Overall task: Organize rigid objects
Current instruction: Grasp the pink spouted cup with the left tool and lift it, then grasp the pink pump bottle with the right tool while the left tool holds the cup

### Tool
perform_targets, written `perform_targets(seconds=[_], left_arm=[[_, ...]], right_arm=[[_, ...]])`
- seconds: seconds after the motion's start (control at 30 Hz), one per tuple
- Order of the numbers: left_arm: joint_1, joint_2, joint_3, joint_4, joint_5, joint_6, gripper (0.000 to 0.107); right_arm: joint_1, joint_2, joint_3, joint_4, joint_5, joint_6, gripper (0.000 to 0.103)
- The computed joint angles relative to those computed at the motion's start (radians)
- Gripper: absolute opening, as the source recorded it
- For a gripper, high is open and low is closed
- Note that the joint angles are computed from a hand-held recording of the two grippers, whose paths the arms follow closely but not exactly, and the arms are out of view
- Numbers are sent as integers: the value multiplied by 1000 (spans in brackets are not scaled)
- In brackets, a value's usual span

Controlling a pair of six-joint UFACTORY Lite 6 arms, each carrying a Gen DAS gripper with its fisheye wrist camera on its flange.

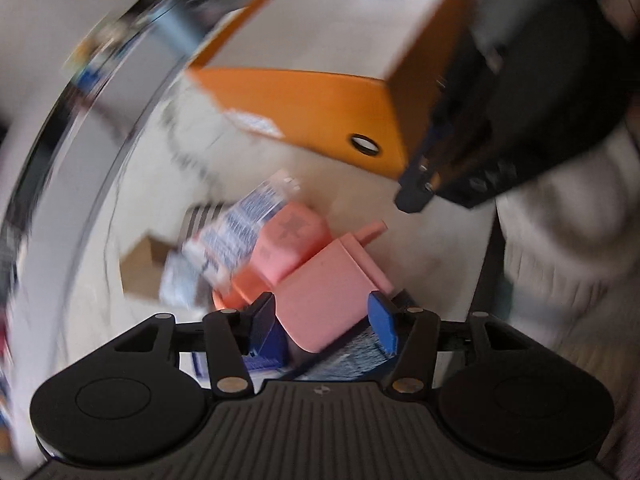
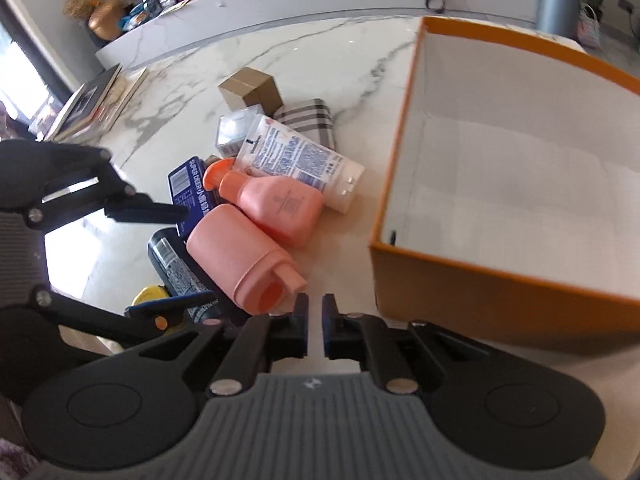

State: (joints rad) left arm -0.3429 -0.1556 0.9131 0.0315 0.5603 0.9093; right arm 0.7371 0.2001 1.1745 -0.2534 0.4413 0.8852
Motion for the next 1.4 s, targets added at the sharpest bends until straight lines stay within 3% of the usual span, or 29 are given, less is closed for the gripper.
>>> perform_targets(seconds=[0.2,0.3,0.4,0.67,0.8,0.93,1.2,1.4], left_arm=[[-44,85,30,46,-20,233,65],[-73,147,63,72,-1,304,65],[-101,214,112,85,26,355,67],[-153,386,261,104,122,391,70],[-149,400,257,70,109,380,65],[-115,319,193,25,68,323,65],[56,77,35,-157,-29,-1,64],[255,-54,33,-338,38,-255,64]], right_arm=[[-3,-8,-12,59,-10,-24,16],[-12,-2,-18,99,-25,-63,25],[-26,2,-26,155,-39,-111,25],[-73,7,-50,247,-63,-189,31],[-105,-6,-79,309,-73,-229,31],[-95,-24,-84,264,-71,-193,32],[-52,-69,-78,133,-46,-99,32],[30,-59,-10,-37,-5,-32,32]])
